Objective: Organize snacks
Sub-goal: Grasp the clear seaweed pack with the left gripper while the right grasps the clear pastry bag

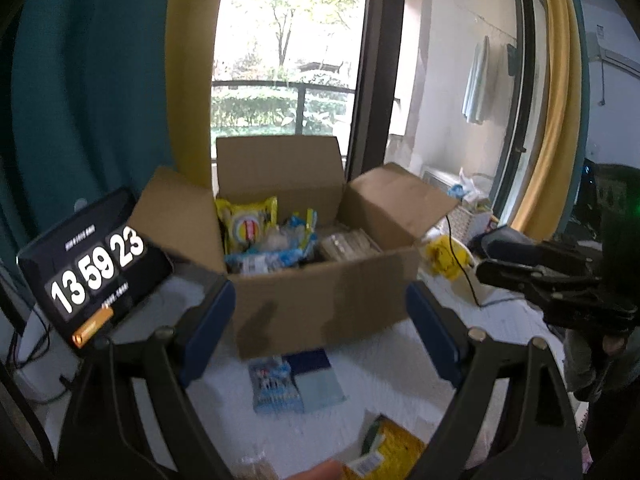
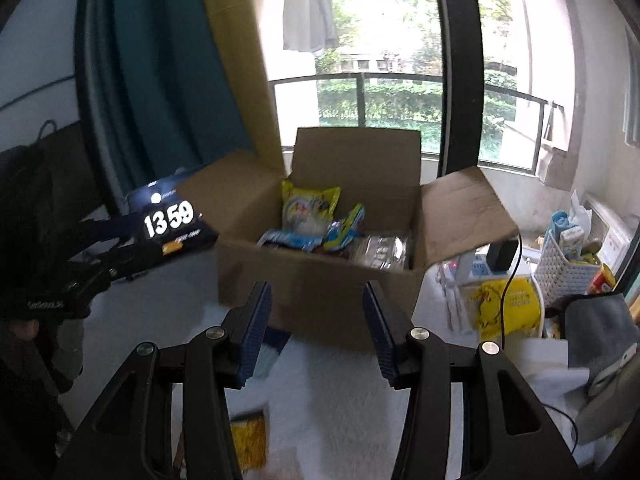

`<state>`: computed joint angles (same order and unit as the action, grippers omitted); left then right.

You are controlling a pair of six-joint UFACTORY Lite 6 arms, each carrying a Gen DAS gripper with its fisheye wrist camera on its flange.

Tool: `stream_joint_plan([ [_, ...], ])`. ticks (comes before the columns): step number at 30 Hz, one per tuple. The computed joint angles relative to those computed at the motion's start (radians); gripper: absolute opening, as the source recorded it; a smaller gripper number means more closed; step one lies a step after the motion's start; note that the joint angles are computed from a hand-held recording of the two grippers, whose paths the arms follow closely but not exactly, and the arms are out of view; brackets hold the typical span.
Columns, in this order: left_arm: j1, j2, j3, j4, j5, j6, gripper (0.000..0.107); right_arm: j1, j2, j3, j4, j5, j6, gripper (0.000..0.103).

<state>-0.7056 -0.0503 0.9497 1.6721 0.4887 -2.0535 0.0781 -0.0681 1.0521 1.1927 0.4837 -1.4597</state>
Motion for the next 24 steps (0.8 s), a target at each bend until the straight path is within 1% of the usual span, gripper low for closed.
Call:
stream_joint_plan([
  [2, -0.021, -0.021, -0.05, 0.011, 0.012, -0.036, 0.088, -0.001, -0.038, -0.05, -0.003, 0.001, -0.025, 0.051],
  [4, -0.033, -0.031, -0.096, 0.017, 0.019, -0.08, 0.088, -0.008, -0.08, -0.118, 0.018, -0.005, -0.094, 0.053],
  [7, -0.033, -0.046, -0.171, 0.026, -0.004, -0.165, 0.088, -0.016, -0.115, -0.193, 0.03, -0.026, -0.159, 0.055],
  [11, -0.069, -0.063, -0.264, 0.026, 0.022, -0.27, 0.088, -0.05, -0.137, -0.261, 0.042, -0.009, -0.208, 0.055],
  [13, -0.085, -0.074, -0.313, 0.04, 0.014, -0.334, 0.088, -0.065, -0.15, -0.297, 0.052, 0.004, -0.244, 0.055],
  [16, -0.117, -0.093, -0.375, 0.028, 0.017, -0.381, 0.088, -0.087, -0.148, -0.329, 0.053, 0.018, -0.285, 0.056],
  [21, -0.162, -0.105, -0.472, -0.062, 0.063, -0.413, 0.088, -0.12, -0.085, -0.36, 0.021, 0.02, -0.303, 0.057],
  [24, -0.196, -0.086, -0.517, -0.118, 0.104, -0.453, 0.088, -0.142, -0.049, -0.385, 0.035, 0.022, -0.334, 0.059],
])
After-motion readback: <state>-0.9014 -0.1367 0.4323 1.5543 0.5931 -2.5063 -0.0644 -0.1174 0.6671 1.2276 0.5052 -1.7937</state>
